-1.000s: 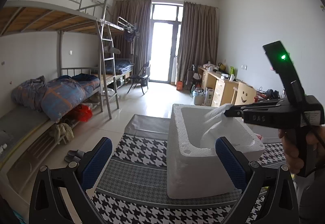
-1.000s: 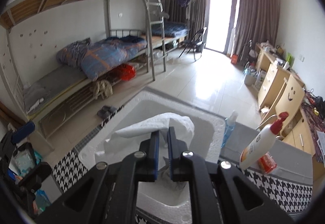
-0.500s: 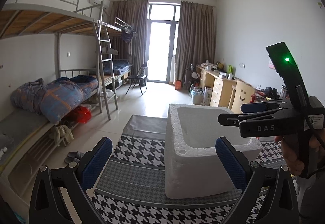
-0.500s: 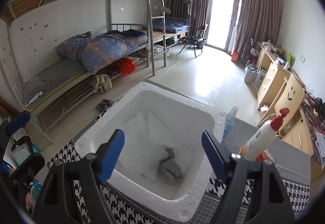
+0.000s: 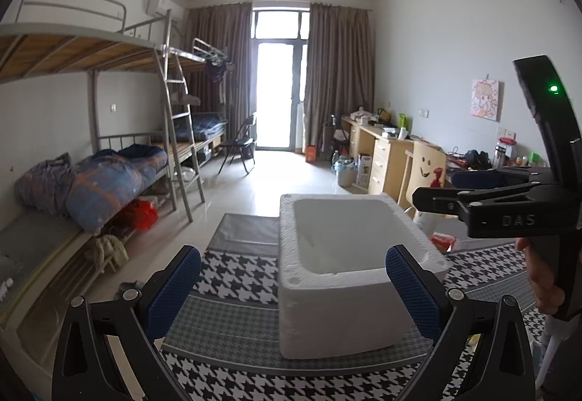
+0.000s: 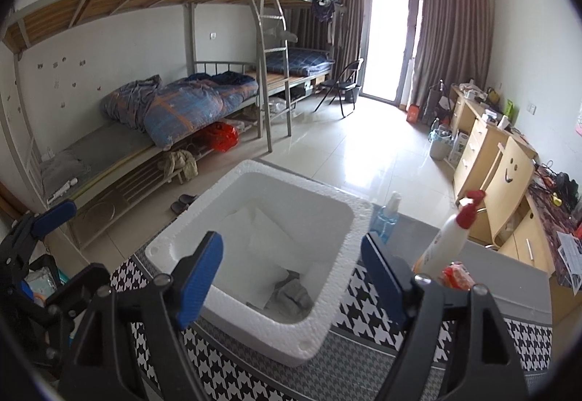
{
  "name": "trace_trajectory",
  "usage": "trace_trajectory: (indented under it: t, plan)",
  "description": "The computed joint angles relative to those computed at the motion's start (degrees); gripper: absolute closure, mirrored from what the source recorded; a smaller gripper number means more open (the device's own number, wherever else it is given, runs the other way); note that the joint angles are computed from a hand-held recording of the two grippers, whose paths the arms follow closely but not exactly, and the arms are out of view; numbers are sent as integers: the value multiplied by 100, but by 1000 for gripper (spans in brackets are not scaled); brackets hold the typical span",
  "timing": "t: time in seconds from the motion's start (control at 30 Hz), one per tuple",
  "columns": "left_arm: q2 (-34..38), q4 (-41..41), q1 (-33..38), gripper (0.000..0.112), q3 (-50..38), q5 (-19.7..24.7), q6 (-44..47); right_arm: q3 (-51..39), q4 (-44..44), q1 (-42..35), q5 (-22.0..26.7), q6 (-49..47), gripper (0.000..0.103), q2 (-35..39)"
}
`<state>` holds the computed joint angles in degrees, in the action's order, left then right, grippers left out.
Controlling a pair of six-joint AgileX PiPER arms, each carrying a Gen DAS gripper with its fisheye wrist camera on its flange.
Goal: Organize soft objects
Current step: 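Withdraw both tools from the foam box back toward the table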
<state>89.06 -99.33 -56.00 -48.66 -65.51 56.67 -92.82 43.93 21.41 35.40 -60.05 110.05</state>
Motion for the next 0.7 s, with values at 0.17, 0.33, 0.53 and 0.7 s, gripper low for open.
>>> trace_trajectory:
  t: [0.17,0.33,0.53,0.7]
  plan:
    - [43,16,-160,10,-157,-128,137,700,1179,-244,-316,-1177,6,-485]
    - [108,-10,-285,10,-301,-210,247,956,1597,-345,-375,-1605,4,-659]
    - [177,72,-405,10,-428,-230,355,1298,2229,-558,-402,-2171,4,-864]
    - [313,138,-555,10,-657,-280,556,1640,2760,-829,-312,-2647,4,-1116]
